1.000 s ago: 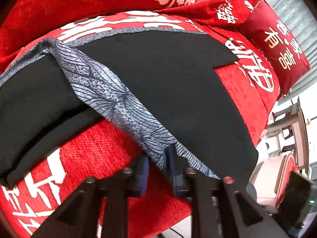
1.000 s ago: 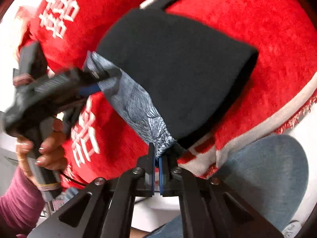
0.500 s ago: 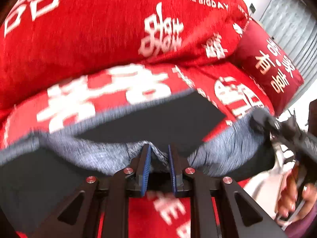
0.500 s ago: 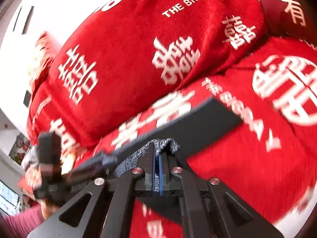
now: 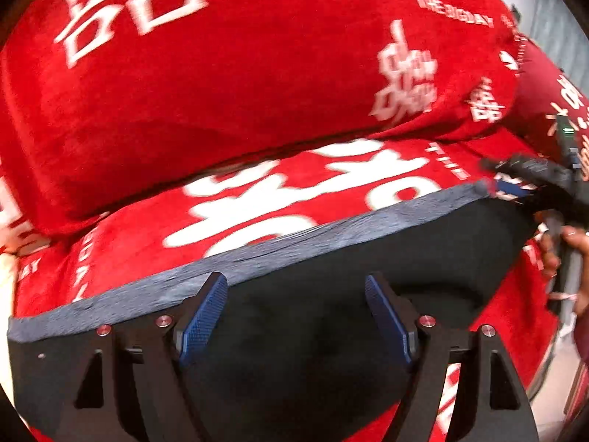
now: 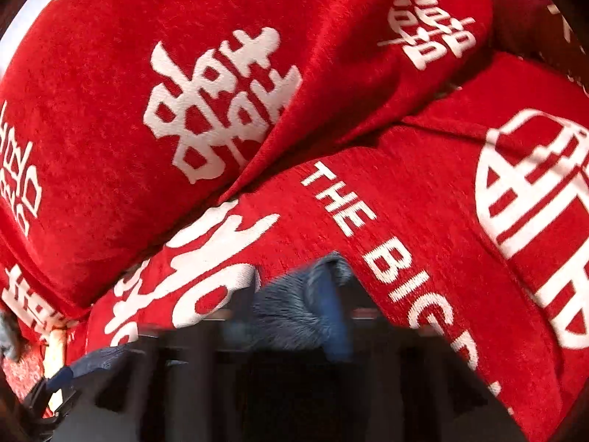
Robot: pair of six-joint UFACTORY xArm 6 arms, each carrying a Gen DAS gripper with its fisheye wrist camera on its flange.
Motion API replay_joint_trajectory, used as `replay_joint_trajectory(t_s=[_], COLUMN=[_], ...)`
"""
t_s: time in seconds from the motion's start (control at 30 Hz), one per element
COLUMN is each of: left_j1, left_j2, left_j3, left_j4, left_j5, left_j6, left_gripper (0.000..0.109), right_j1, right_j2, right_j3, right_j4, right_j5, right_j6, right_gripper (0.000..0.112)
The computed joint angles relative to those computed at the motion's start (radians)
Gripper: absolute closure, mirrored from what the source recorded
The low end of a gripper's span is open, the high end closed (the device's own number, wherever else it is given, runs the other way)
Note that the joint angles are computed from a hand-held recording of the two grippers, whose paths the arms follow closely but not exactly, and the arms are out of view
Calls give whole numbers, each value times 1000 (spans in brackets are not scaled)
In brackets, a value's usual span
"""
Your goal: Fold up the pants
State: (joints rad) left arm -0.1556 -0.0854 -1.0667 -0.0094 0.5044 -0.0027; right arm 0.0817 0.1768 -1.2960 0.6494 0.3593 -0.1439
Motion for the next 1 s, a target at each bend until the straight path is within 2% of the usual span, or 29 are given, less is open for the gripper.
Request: replay_joint_trajectory(t_s=[0.07,0.17,0.27,0.37,0.43,0.47,0.6,0.67,0.7,0.73,0.83,0.93,1.0], left_j1=[32,83,132,168,180,178,167,166,165,165,174,180,180], left_j2=[-18,-54,-101,-117,-150,-155,-152,-153,-154,-160,-173,-183,-184], left_j3=[33,89,172,233,292,296,286,280,277,280,299,313,304], left_j4=[77,134,233,232,227,243,263,247,239,234,220,183,185], left_j5=[-18,-4,-2,15,-46,-41,-20,-8,-2,2,-11,-24,-2], left_j6=[-50,-96,-158,-152,-145,-155,-195,-187,-183,-177,-146,-109,-112], left_gripper=[31,31,31,30,29,29,29,29,29,29,29,29,29], right_j1=[7,-2,-25,-56,-69,-67,-81,-80,-76,-70,-76,-99,-102], right_j2=[-45,-116,-221,-285,-295,-292,-262,-239,-236,-245,-304,-313,-317], right_j3=[39,83,196,307,353,365,352,325,319,325,371,409,444], right_j4=[139,260,403,455,505,503,661,641,611,571,607,545,512], right_j5=[-42,-51,-14,76,111,105,131,139,132,116,106,132,95], right_j6=[-106,-183,-237,-233,-257,-245,-347,-340,-322,-290,-325,-265,-232], right_gripper=[35,35,36,53,73,73,73,74,83,102,107,109,112])
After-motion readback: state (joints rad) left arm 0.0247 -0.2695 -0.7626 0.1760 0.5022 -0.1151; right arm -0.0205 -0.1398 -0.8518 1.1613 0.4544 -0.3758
